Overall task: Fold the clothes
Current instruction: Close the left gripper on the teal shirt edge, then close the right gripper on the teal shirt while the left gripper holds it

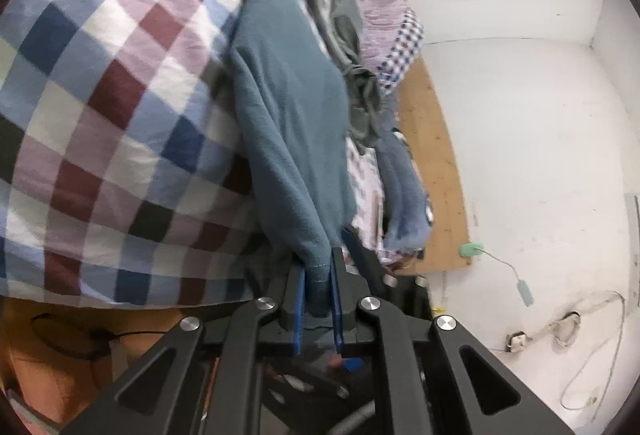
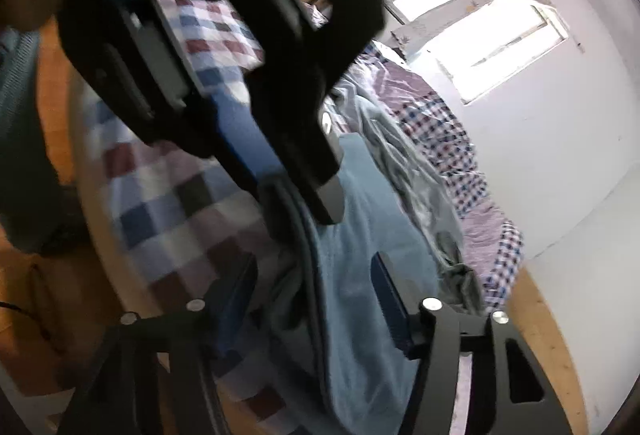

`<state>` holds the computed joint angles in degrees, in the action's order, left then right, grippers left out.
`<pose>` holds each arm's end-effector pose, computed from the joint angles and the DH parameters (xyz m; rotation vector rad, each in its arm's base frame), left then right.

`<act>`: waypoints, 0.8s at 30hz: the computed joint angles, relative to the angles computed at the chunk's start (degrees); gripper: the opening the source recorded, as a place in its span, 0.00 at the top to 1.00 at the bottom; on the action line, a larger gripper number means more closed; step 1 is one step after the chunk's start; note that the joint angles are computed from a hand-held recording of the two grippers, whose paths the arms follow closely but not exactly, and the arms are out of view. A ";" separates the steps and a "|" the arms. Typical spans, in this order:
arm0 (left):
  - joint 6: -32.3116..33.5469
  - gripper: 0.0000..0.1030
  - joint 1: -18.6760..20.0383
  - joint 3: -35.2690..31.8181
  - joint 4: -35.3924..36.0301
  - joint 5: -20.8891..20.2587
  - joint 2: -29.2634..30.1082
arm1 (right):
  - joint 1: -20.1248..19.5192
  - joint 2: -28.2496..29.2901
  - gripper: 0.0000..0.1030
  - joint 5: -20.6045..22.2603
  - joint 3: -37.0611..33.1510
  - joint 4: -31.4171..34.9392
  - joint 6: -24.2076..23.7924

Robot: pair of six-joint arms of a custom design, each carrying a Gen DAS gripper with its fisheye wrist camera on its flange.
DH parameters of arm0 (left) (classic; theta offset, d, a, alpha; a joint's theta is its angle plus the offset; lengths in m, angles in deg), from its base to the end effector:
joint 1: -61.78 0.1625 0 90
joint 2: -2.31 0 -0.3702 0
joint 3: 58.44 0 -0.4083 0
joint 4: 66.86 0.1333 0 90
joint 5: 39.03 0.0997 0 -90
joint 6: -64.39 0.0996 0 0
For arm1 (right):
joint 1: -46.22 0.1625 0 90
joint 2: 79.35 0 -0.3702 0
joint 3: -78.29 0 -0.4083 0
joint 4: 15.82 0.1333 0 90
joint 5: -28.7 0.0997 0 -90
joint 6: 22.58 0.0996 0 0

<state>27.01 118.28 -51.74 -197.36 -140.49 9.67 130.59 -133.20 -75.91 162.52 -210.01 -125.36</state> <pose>-0.3999 -0.8098 -0.0271 0.0277 -2.6922 0.3585 0.0399 -0.6983 0.3238 1.2922 -1.3820 0.6314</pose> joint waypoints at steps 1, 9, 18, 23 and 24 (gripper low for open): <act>0.00 0.91 0.06 -0.10 -0.14 -0.39 0.03 | -0.02 0.56 0.42 0.19 -0.62 -0.44 -0.29; -0.35 0.91 0.52 2.21 -2.20 -2.29 -1.27 | -0.25 5.55 0.67 1.45 -6.42 -2.65 -4.31; -0.09 0.91 0.78 5.34 -4.71 -3.40 -2.96 | 0.23 8.15 0.93 -0.09 -11.38 -0.07 -1.84; -0.32 0.71 1.17 6.20 -6.20 -3.90 -3.58 | 0.94 8.32 0.94 -1.17 -13.94 3.51 2.47; -0.31 0.56 1.19 6.53 -6.84 -3.64 -3.82 | 1.07 8.34 0.94 -1.30 -14.40 4.19 3.29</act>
<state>26.70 119.47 -45.20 -204.21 -144.14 5.85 131.66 -124.86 -77.21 148.12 -205.82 -122.07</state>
